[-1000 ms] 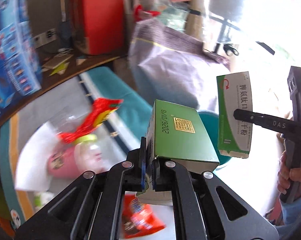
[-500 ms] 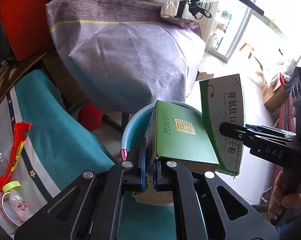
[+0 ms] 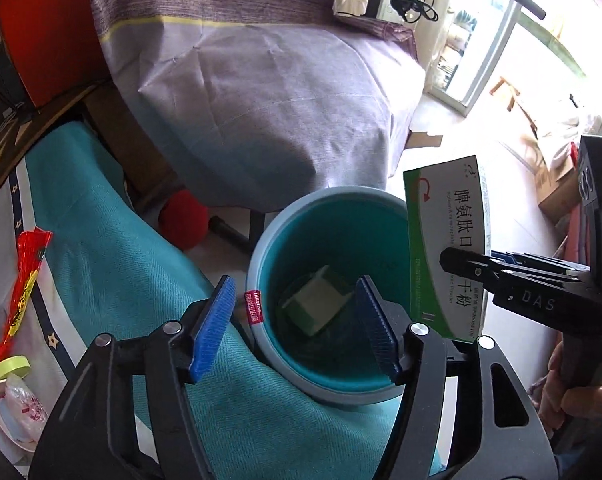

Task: Collect trash
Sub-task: 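Open the left tool over the bin while the right tool opens, dropping both boxes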

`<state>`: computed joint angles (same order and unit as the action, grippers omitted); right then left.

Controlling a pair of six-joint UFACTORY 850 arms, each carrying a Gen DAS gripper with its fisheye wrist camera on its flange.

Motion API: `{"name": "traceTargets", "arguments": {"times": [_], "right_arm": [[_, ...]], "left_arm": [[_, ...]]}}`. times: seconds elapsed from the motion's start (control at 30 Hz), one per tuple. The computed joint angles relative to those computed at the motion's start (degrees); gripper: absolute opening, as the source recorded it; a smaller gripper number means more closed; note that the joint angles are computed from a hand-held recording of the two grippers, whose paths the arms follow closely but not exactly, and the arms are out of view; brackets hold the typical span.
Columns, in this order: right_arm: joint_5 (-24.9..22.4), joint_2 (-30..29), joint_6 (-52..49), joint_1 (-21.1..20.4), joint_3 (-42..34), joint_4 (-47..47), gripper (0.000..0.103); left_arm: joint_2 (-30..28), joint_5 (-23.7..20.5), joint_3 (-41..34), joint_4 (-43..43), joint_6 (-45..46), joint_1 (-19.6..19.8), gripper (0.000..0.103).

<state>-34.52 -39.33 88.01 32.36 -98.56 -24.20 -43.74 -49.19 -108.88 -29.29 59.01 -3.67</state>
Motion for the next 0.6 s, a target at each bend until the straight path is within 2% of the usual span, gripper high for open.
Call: {"name": "traceTargets", "arguments": {"times": [0.1, 0.23, 0.3, 0.47, 0.6], "right_arm": [[-0.51, -0.51, -1.07, -0.04, -0.44, 1.13, 0.030], [-2.08, -1.24, -1.94, 0.01, -1.43, 2.32, 0.033], [-2.74, -1.62, -2.53, 0.15, -2.02, 2.84, 0.036], [-3.38, -2.72, -4.28, 0.61, -3.86, 4.38, 0.059], [-4.83, -3.32, -3.73, 0.82, -5.25, 4.19, 0.068]], "left_arm": [[0.39, -0.31, 0.36, -0.68, 0.29, 0.50, 0.071], [1.69, 0.06, 1.91, -2.37, 1.99, 1.21, 0.089], [2.38, 0.54, 2.78, -3.10, 3.01, 1.38, 0.092], [3.11, -0.22, 3.25, -4.83, 3.90, 2.27, 0.095], [3.30, -0.50, 3.35, -5.49, 4.10, 2.98, 0.097]]}}
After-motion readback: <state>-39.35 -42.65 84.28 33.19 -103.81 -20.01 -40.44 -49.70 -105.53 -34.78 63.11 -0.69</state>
